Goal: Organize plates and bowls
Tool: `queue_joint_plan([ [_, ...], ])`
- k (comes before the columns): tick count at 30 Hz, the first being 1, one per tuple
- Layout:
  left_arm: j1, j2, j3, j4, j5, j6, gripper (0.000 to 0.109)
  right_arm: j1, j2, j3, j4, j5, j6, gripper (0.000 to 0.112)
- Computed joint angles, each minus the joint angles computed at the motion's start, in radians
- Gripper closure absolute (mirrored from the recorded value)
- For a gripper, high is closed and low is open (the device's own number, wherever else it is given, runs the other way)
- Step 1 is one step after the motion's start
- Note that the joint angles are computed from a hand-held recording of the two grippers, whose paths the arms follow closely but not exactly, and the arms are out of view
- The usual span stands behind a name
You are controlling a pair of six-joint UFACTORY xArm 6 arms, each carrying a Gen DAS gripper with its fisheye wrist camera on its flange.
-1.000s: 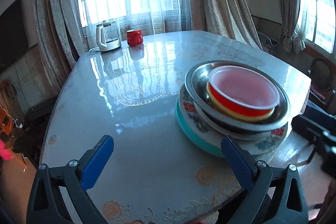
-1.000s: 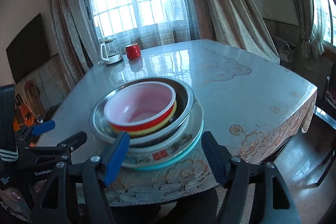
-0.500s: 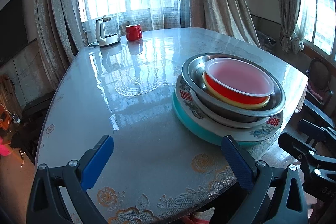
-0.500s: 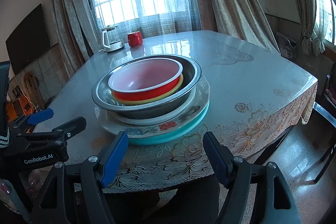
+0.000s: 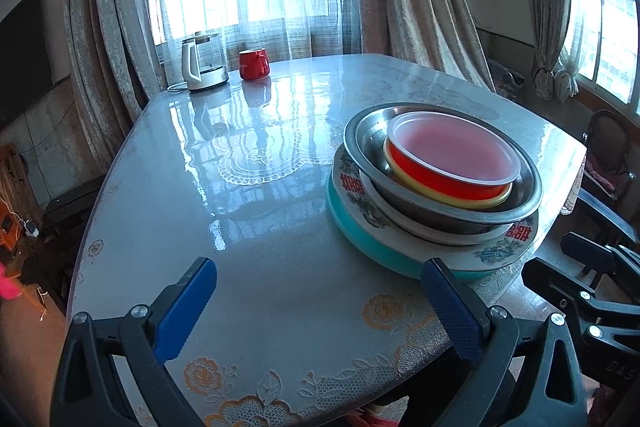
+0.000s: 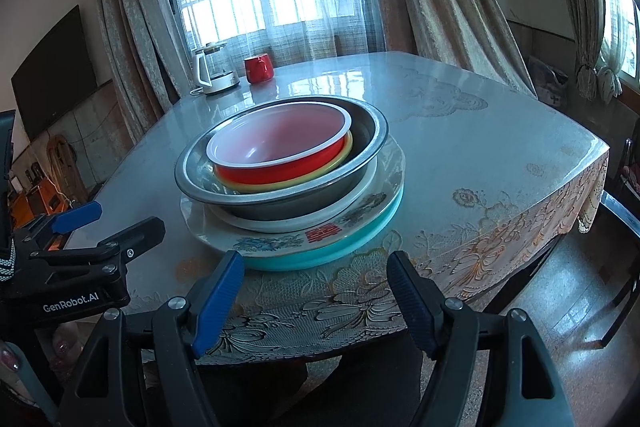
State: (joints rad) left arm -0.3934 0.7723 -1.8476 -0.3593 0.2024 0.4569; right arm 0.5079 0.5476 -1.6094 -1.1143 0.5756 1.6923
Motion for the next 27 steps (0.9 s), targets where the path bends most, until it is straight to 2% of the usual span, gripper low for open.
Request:
queue_joint_plan([
  [27, 0.001, 0.005, -0.005, -0.023, 0.019, 0.025, 0.006, -0.004, 0.014, -0.016, 0.041, -0.006, -0.034, 0.037],
])
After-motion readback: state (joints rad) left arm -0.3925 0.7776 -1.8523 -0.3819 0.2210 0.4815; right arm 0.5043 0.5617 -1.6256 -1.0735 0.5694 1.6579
